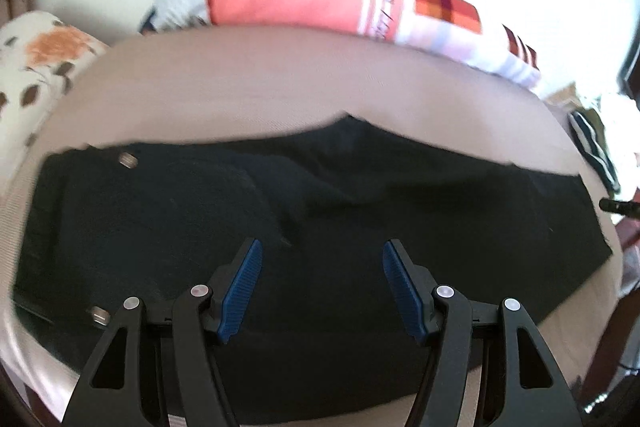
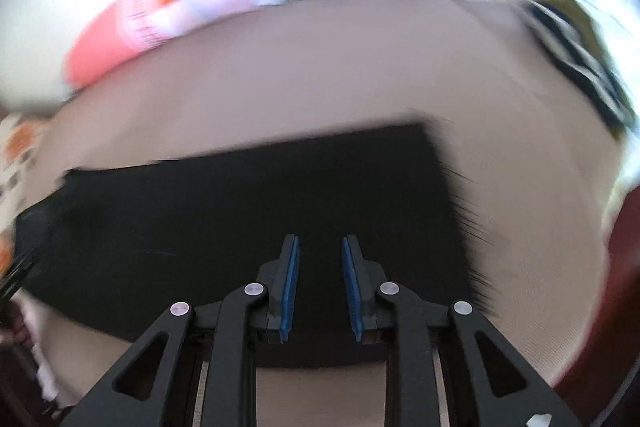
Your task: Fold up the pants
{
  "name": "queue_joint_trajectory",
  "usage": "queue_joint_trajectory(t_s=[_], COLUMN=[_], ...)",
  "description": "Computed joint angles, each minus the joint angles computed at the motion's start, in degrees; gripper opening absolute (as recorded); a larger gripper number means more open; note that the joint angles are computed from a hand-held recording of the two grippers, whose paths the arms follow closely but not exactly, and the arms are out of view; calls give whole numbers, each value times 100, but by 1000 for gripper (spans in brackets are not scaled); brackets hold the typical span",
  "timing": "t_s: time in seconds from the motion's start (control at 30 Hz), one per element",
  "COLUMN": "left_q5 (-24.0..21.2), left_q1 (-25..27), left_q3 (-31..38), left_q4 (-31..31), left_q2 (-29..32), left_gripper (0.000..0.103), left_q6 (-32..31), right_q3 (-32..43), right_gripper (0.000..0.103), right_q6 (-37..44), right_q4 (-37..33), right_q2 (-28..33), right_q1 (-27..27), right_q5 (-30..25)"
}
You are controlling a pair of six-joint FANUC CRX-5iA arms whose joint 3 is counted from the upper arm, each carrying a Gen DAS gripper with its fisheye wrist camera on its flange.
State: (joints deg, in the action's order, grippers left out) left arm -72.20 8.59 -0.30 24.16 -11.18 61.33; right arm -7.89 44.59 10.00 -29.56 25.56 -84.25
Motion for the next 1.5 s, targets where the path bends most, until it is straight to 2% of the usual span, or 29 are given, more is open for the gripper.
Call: queue_joint_trajectory(t_s=[0.13, 0.2, 0.27, 0.33, 0.5, 0.7, 0.83, 0.87, 0.9, 1.0, 1.13, 1.2, 1.27, 1.33, 1.37, 1.5], left_q5=[147, 138, 196, 212, 208, 183, 203, 234, 259, 320, 397, 413, 367, 332, 362, 520], left_q1=[273, 436, 589, 735, 989, 1166, 1149, 1134, 1125, 1112, 1097, 1024, 941, 868, 862, 631], left_q3=[9, -11, -70, -113, -120, -146, -166, -183, -199, -251, -320, -268, -151, -12, -1, 144], left_q4=[1, 15, 28, 12, -63, 40, -6, -28, -46, -63, -86, -226, -383, -443, -368, 16], left_q2=[9, 20, -1, -11, 85, 167, 139, 123, 108, 80, 39, 41, 62, 83, 79, 156], left_gripper=[64, 64, 64, 64, 64, 64, 64, 64, 64, 64, 64, 64, 64, 64, 64, 64], left_q6=[-15, 16, 95, 146, 426, 446, 351, 340, 331, 266, 204, 232, 289, 310, 272, -71], right_q3=[1089, 1745, 2308, 3004, 4206, 5178, 5412, 5383, 5370, 5110, 4768, 4577, 4452, 4520, 4514, 3830], right_gripper=[25, 26, 27, 30, 33, 33, 32, 28, 9, 6, 4, 4, 6, 12, 18, 22], right_q6=[1461, 2137, 2648, 3162, 3784, 4179, 4449, 4546, 4604, 4430, 4227, 4125, 4035, 3906, 3813, 3325], right_q4=[-1463, -2231, -2657, -2864, -3245, -3495, -3761, -3770, -3792, -3699, -3320, -2908, -2833, -2776, -2771, -2092], right_q2=[1013, 1658, 2221, 2893, 4034, 4948, 5188, 5166, 5150, 4883, 4732, 4782, 4747, 4773, 4724, 3983], right_q1=[-251, -381, -371, -216, -49, 25, -15, 10, 19, 25, 161, 358, 393, 404, 388, 533], right_q5=[510, 527, 484, 301, -165, -751, -981, -950, -896, -308, 148, 281, 512, 450, 453, 974])
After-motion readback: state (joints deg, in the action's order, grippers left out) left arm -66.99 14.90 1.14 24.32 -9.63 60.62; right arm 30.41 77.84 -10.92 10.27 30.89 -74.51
